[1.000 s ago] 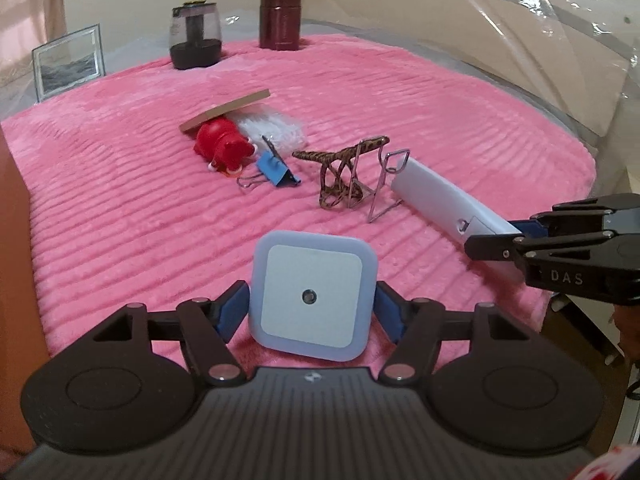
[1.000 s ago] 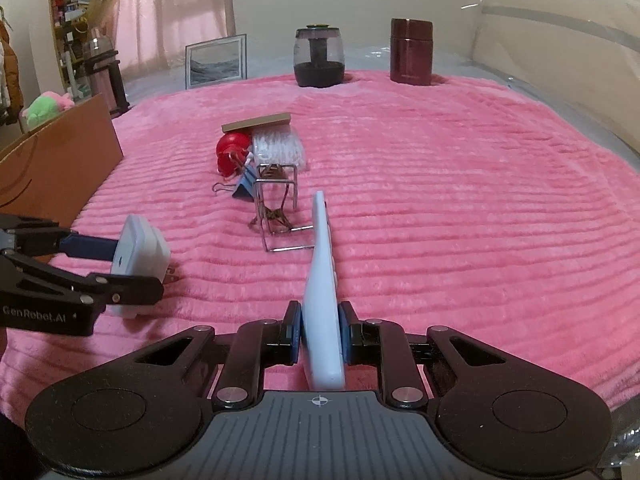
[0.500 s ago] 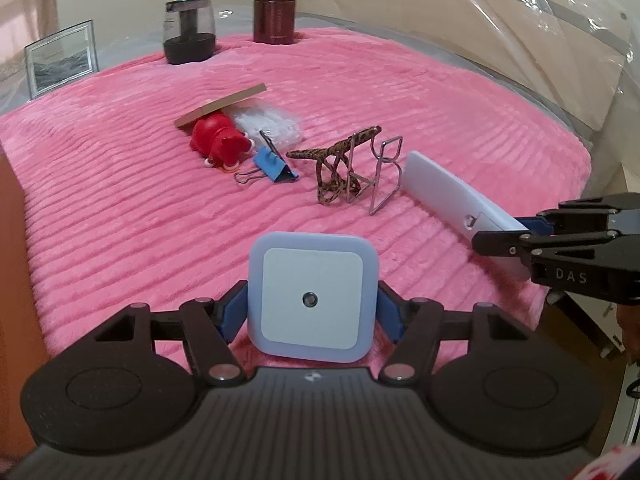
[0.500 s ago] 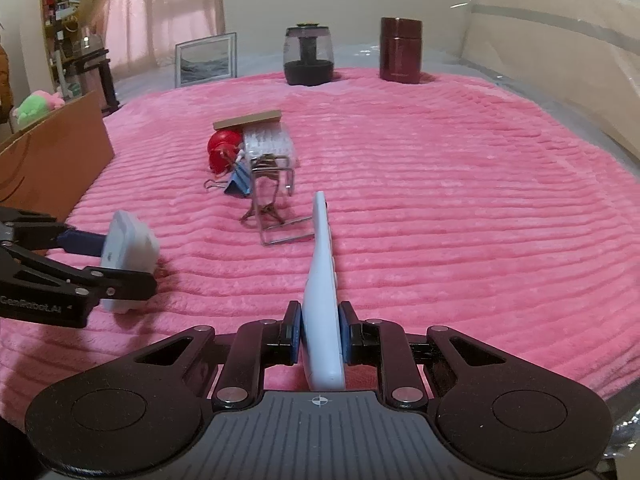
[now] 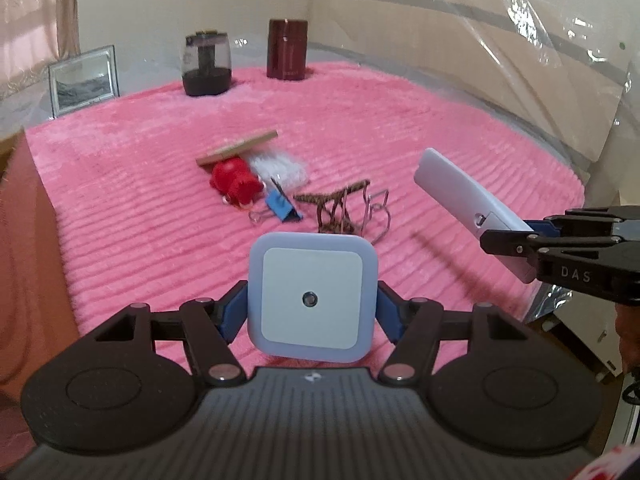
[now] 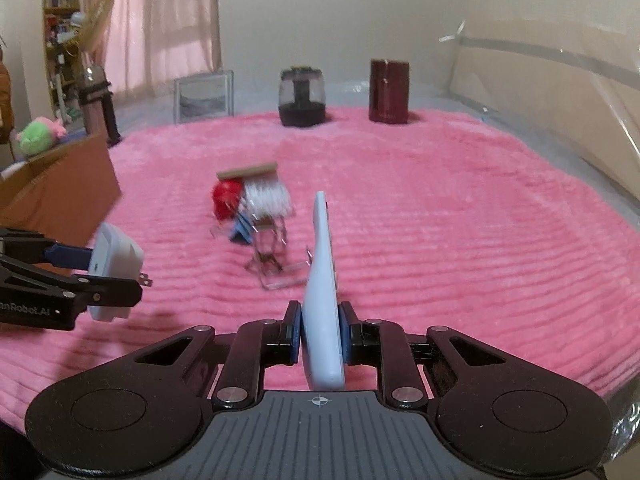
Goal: Organize rigid objects
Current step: 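Carry night light and white stick into the box and release both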
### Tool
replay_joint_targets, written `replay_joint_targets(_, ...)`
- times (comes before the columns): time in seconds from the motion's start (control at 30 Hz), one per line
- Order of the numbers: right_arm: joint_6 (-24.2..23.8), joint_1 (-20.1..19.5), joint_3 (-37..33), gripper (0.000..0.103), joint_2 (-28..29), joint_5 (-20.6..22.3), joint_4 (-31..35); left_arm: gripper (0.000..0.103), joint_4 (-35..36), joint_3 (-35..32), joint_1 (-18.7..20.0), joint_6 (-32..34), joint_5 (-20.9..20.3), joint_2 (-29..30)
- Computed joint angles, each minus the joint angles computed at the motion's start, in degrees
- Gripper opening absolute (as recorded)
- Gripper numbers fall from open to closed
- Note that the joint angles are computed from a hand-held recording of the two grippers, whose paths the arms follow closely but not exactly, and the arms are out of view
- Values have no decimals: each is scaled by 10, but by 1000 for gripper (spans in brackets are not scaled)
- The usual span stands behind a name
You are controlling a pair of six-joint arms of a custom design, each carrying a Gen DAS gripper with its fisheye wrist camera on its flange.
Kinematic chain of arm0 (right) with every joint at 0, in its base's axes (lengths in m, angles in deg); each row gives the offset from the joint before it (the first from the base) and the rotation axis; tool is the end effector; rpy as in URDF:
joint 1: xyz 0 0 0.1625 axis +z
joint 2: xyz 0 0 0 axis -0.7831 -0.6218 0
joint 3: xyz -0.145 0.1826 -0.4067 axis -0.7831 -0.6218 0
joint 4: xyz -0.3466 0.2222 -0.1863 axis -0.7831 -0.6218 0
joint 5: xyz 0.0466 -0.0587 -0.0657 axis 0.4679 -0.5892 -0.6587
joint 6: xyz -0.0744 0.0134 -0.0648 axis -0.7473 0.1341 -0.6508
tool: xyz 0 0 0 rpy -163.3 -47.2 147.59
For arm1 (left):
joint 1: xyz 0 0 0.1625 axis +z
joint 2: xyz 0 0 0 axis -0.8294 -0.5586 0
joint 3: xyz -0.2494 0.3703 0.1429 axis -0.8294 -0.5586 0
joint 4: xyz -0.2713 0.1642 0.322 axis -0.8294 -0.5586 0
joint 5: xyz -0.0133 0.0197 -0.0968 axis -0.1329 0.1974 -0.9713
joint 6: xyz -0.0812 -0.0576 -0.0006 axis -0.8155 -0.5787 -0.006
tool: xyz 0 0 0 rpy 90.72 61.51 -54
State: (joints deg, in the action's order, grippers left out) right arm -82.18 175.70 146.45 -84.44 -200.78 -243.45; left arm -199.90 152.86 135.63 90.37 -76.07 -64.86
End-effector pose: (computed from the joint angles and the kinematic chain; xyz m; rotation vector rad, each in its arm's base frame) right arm 0.3616 -0.4332 -0.0549 0.3959 -2.2220 1.0891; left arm 0.0566 -0.5490 0.3302 1.1072 2.4296 -0.7435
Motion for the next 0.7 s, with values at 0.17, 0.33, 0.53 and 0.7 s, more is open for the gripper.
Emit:
replay_joint_targets(0.17,-9,17,-17,15,-2,29,-2,61,6,0,-6,-8,-6,-32)
replay_joint_targets(0.33,-18,31,-47,15,2,77,9,61,11,-4,-10,-5,-6,-70)
replay_joint_targets(0.53,-35,39,-97,15,14,153,55,61,26,-25,-6,0,-4,-110)
replay_joint_targets(0.7,-54,43,-166,15,38,225,116,61,52,-62,14,24,5,-130)
